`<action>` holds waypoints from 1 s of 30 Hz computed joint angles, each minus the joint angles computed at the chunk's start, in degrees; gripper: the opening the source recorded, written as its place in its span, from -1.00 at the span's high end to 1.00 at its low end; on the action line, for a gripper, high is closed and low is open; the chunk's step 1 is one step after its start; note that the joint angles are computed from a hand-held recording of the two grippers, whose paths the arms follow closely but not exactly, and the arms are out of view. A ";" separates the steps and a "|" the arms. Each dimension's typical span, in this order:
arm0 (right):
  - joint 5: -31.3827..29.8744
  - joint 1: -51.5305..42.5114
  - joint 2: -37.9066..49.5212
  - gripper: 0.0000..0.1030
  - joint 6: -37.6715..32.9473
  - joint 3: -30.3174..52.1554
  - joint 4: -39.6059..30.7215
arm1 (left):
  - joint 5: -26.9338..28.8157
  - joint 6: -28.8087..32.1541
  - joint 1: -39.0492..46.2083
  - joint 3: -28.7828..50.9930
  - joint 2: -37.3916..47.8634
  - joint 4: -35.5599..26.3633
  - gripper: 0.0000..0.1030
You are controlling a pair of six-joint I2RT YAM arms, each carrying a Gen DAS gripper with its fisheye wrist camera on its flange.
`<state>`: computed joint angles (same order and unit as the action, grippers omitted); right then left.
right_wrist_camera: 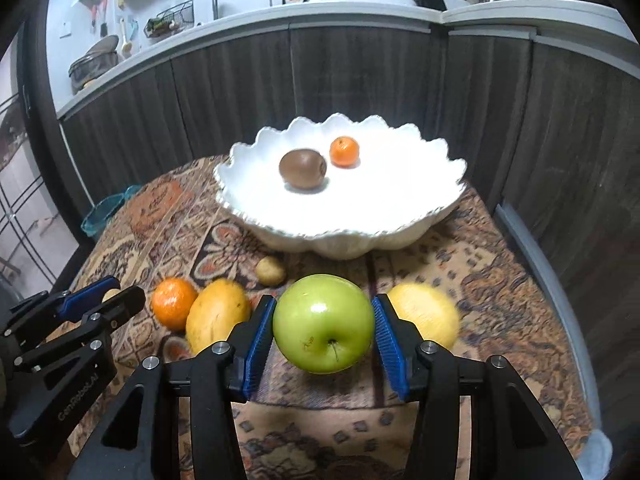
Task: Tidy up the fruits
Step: 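Lift the brown fruit with the left tool while the right tool grasps the green apple, then carry the brown fruit and green apple over the white bowl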
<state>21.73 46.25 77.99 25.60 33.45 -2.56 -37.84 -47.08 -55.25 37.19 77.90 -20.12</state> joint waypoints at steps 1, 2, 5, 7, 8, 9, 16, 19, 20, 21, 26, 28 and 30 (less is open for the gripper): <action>0.03 -0.45 -0.45 0.03 -0.32 0.13 -0.23 | 0.14 0.79 0.33 0.77 0.30 0.24 0.48; 0.03 -1.25 -1.21 0.03 -0.91 0.38 -0.58 | 0.08 1.68 0.61 1.65 0.67 0.45 0.48; 0.28 -2.70 -2.74 0.03 -2.36 0.85 -0.98 | 0.23 4.57 1.63 4.19 1.68 1.33 0.48; 0.01 -4.05 -3.31 0.03 -3.46 1.60 -1.26 | 0.48 6.45 2.43 5.51 2.16 2.37 0.48; -0.18 -4.88 -3.44 0.03 -4.18 2.21 -1.49 | 0.57 7.29 2.89 6.20 2.47 2.80 0.48; -0.15 -5.26 -3.63 0.03 -4.66 2.51 -1.67 | 0.80 8.16 3.42 6.90 2.84 3.30 0.48; -0.01 -8.25 -4.03 0.03 -8.65 5.77 -2.32 | 2.82 13.05 7.25 11.47 5.43 5.67 0.48; -0.62 -9.38 -3.53 0.03 -10.02 7.46 -2.18 | 3.38 14.87 8.66 13.51 6.78 6.27 0.48; -0.67 -9.67 -3.08 0.03 -10.57 8.12 -1.99 | 3.77 15.44 9.24 14.26 7.30 6.40 0.48; -0.87 -10.10 -2.53 0.03 -11.01 8.92 -1.90 | 4.30 16.00 9.91 15.04 7.85 6.55 0.48; -2.50 -12.80 0.66 0.03 -12.33 12.88 -1.51 | 5.63 18.52 12.13 19.01 10.85 6.86 0.48; -3.03 -13.86 2.06 0.03 -12.84 14.16 -1.14 | 5.84 19.85 12.78 20.65 12.27 7.34 0.48; -3.99 -15.31 3.63 0.03 -13.27 15.80 -1.09 | 6.37 21.22 13.61 22.25 13.71 7.98 0.48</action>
<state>17.74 30.94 81.62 12.33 49.25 -3.65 -31.47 -25.86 -41.64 59.45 91.61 -12.14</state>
